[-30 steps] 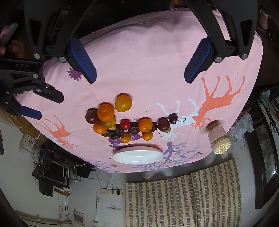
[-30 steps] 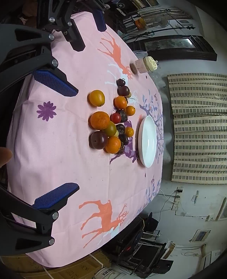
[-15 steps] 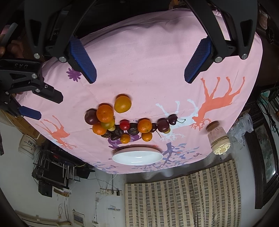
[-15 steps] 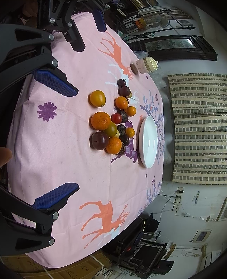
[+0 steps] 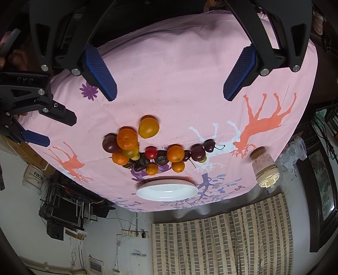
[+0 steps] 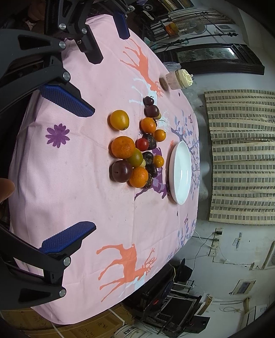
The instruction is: Organize fruits
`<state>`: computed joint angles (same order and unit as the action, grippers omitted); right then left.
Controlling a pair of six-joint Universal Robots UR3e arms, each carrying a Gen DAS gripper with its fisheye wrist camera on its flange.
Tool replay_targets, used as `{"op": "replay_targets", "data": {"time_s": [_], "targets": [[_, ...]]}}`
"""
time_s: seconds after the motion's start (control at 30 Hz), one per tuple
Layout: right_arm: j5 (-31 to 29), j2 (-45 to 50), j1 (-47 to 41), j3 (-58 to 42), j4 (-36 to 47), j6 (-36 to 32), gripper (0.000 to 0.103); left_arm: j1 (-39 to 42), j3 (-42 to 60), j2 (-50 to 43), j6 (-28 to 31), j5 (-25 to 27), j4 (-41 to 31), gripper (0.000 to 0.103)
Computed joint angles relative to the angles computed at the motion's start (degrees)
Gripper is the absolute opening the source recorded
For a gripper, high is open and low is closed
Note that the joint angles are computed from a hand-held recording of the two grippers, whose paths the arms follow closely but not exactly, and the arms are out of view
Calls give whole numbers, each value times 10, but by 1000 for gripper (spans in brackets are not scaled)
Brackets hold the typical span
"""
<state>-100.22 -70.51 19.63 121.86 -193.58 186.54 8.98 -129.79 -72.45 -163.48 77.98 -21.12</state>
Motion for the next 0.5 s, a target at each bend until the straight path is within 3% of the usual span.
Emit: {"op": "replay_targets", "data": {"time_s": [0.5], "targets": [[2, 2, -1, 5, -4, -2, 99, 3, -2, 1, 3, -1, -1, 99]]}}
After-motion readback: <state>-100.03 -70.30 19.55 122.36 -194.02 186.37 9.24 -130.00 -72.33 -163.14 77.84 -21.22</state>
